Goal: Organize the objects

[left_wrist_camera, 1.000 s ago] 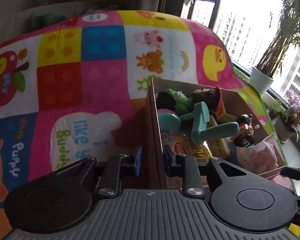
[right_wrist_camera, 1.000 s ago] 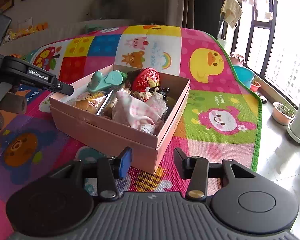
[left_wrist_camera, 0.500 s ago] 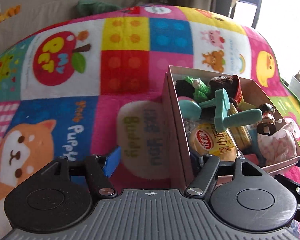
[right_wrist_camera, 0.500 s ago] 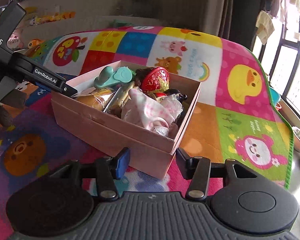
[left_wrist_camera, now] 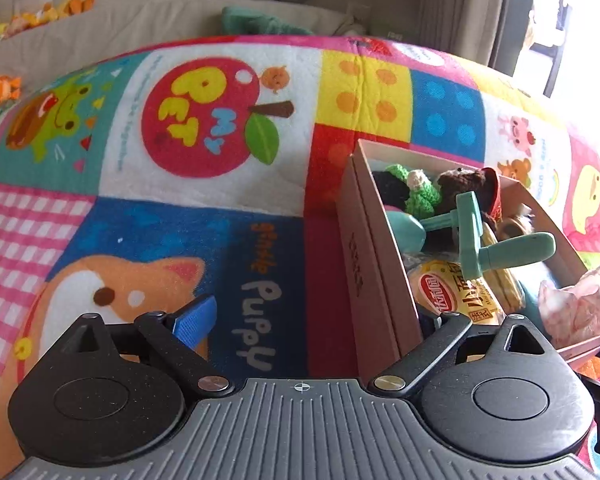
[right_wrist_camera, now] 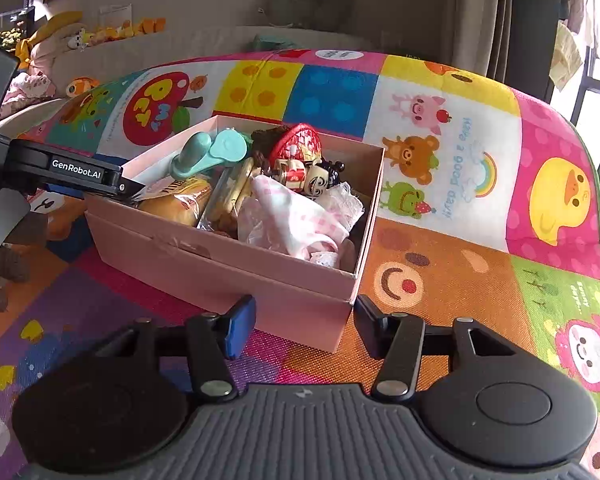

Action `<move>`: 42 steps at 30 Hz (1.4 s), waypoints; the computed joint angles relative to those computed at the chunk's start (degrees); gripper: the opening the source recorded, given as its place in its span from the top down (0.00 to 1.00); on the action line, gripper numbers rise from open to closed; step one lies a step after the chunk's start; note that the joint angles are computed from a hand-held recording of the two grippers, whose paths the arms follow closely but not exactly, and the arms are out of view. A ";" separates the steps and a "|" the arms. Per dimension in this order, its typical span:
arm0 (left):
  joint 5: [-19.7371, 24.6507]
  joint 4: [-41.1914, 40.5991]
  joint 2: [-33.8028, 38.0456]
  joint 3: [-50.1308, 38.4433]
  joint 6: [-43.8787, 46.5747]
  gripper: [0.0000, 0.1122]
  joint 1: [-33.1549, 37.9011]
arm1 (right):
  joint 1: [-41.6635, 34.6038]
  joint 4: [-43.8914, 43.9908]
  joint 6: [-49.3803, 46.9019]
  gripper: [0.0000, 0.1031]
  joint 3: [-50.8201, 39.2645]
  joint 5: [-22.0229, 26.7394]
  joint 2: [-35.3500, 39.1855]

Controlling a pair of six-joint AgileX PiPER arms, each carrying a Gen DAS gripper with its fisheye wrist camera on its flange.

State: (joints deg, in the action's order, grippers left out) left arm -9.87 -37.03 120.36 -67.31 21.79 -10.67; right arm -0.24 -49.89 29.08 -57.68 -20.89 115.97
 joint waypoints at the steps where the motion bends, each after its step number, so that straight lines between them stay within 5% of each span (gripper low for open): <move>1: -1.03 2.53 -0.62 1.17 -2.25 0.16 -0.29 | 0.13 0.46 0.61 0.44 0.11 0.54 -0.05; 4: -6.08 10.25 -3.82 6.80 -10.98 0.16 -0.94 | -0.43 1.60 4.45 0.25 2.20 1.28 -1.19; 8: -12.43 15.13 -10.34 16.72 -18.02 0.17 -2.16 | -1.95 5.19 6.84 0.22 9.36 -0.68 -4.30; 13: -19.43 8.87 -20.67 32.95 -16.03 0.18 -9.18 | -2.57 16.75 -1.28 0.14 23.11 -6.48 -9.92; 17: -25.70 1.45 -21.80 41.22 -16.62 0.18 -19.04 | -2.85 21.25 -10.38 0.02 32.95 -12.85 -14.21; 21: -24.79 -8.43 -17.15 38.67 -11.10 0.18 -24.64 | -1.25 29.74 -18.03 0.00 32.76 -8.68 -15.57; 25: -28.67 -22.31 -12.36 34.43 0.55 0.18 -30.36 | -0.48 31.96 -19.31 0.00 30.80 -5.32 -14.37; 32: -29.03 -24.69 -10.78 32.29 1.95 0.17 -31.06 | 2.30 39.88 -24.28 0.00 28.65 -6.39 -11.95; 35: -28.99 -24.55 -10.79 32.31 1.79 0.17 -31.04 | 2.23 40.13 -25.61 0.00 28.96 -11.37 -9.73; 42: -29.45 -25.65 -11.41 33.07 1.23 0.18 -32.09 | 1.75 38.81 -24.12 0.00 29.20 -12.52 -9.36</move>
State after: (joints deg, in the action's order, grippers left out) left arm -39.32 -62.68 108.95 -34.24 23.02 -42.76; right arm 1.51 -11.08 4.96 -28.48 -33.41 106.61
